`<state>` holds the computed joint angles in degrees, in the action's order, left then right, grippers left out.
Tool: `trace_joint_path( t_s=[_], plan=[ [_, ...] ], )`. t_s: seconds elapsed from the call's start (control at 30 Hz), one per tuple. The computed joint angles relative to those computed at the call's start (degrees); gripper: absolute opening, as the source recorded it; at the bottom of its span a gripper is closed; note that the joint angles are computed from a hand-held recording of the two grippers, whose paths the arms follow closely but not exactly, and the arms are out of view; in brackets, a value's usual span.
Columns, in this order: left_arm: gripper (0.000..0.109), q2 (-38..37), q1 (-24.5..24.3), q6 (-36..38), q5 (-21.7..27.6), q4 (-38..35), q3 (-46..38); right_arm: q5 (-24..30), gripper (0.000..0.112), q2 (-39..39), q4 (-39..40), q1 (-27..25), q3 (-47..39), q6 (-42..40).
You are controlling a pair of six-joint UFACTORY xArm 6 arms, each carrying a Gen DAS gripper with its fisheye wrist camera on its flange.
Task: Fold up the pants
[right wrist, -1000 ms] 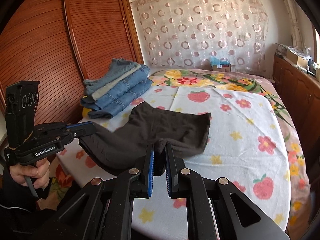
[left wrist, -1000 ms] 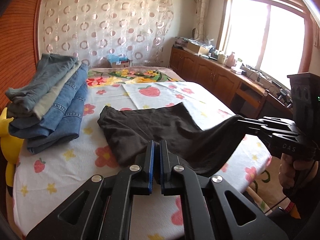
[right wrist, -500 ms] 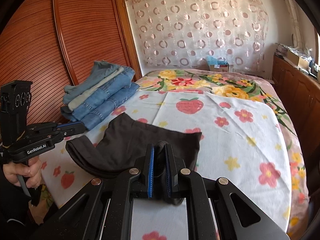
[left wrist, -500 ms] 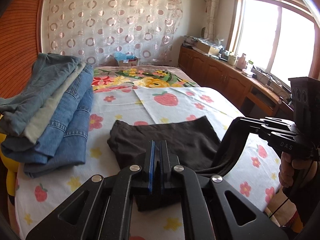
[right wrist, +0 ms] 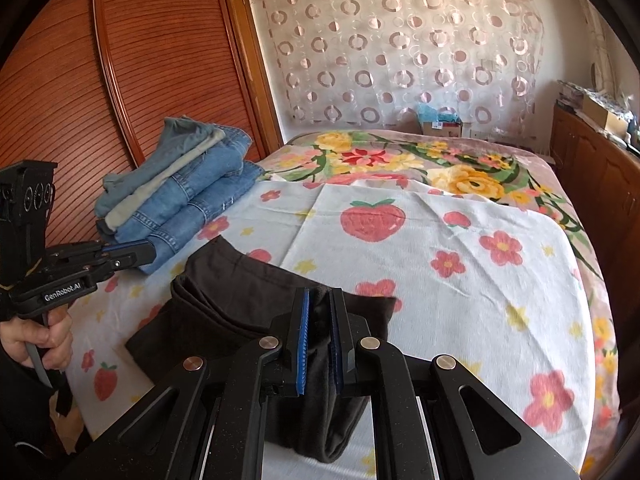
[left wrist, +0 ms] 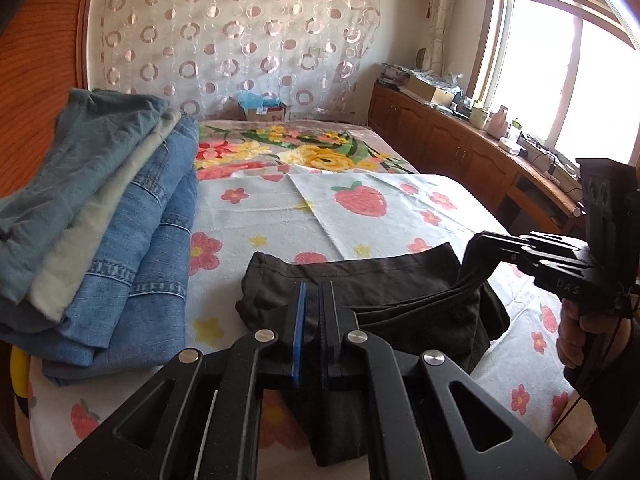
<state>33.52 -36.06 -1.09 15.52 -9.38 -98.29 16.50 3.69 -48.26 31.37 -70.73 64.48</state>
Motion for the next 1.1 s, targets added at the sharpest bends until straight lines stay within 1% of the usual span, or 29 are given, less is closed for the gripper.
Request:
trace_joint_path(
  t_s=[0.03, 0.1, 0.13, 0.17, 0.2, 0.27, 0.33, 0.4, 0.47, 0.53, 0.57, 0.6, 0.63, 0.67, 0.7, 0.8, 0.87, 0.97, 1.1],
  plan=[
    [0.011, 0.6, 0.1, 0.7, 1.0, -1.0, -0.9, 0.2, 0.009, 0.4, 0.9, -0.1, -0.2, -0.9],
    [0.032, 1.6, 0.3, 1.4, 2.8, -1.5, -2.4, 1.7, 0.009, 1.9, 3.7, -0.1, -1.4, -3.5],
    [0.035, 2.2, 0.3, 2.6, 3.6, -2.6, -3.2, 2.6, 0.009, 2.4, 4.8, 0.1, -1.8, -4.4],
    [0.042, 2.7, 0.2, 3.7, 3.9, -3.9, -3.6, 3.1, 0.009, 2.9, 5.9, 0.2, -2.1, -5.3],
    [0.043, 3.2, 0.2, 4.3, 4.4, -4.5, -4.2, 3.3, 0.009, 3.2, 6.8, 0.1, -2.3, -6.0],
    [0.043, 4.4, 0.1, 4.4, 5.7, -4.7, -5.6, 3.1, 0.009, 3.7, 7.9, 0.0, -2.4, -6.5],
    [0.042, 5.6, 0.0, 6.6, 6.9, -7.4, -7.2, 2.8, 0.009, 4.0, 8.8, -0.3, -2.7, -7.1],
    [0.042, 7.6, 0.0, 8.8, 10.0, -10.4, -10.4, 2.3, 0.009, 3.9, 9.4, -0.6, -2.6, -7.5],
    [0.042, 9.0, -0.1, 8.5, 12.1, -9.9, -12.6, 2.0, 0.009, 4.0, 9.8, -0.8, -2.5, -7.9],
    [0.042, 9.7, -0.4, 9.2, 12.5, -10.0, -13.6, 1.8, 0.009, 4.2, 10.0, -0.9, -2.5, -8.0],
    [0.039, 10.0, -0.5, 9.5, 12.8, -9.7, -13.8, 1.7, 0.009, 4.4, 10.0, -0.9, -2.5, -8.0],
    [0.032, 10.0, -0.6, 9.9, 12.8, -9.8, -13.8, 1.5, 0.009, 4.4, 9.9, -1.0, -2.4, -7.8],
    [0.027, 9.7, -0.7, 9.9, 12.3, -9.2, -13.2, 1.4, 0.009, 4.3, 9.7, -1.0, -2.3, -7.6],
    [0.02, 9.3, -0.8, 10.5, 11.9, -9.5, -12.6, 1.2, 0.009, 4.2, 9.5, -1.0, -2.0, -7.3],
    [0.013, 8.8, -0.9, 12.3, 11.6, -11.0, -11.7, 1.0, 0.009, 4.1, 9.5, -1.0, -1.9, -7.3],
    [0.011, 6.6, -1.2, 14.2, 9.3, -11.8, -8.8, 0.7, 0.009, 3.8, 9.6, -0.9, -1.9, -7.6],
    [0.011, 4.4, -1.5, 13.8, 5.8, -11.4, -6.2, 0.4, 0.009, 3.2, 9.6, -0.9, -1.7, -8.1],
    [0.011, 2.3, -1.3, 13.7, 2.5, -11.5, -4.5, -0.2, 0.009, 2.4, 8.8, -0.9, -1.6, -8.0],
    [0.011, 3.5, -0.6, 10.1, 2.8, -6.6, -7.4, 0.7, 0.009, 3.0, 8.9, -0.7, -3.3, -9.1]
  ],
)
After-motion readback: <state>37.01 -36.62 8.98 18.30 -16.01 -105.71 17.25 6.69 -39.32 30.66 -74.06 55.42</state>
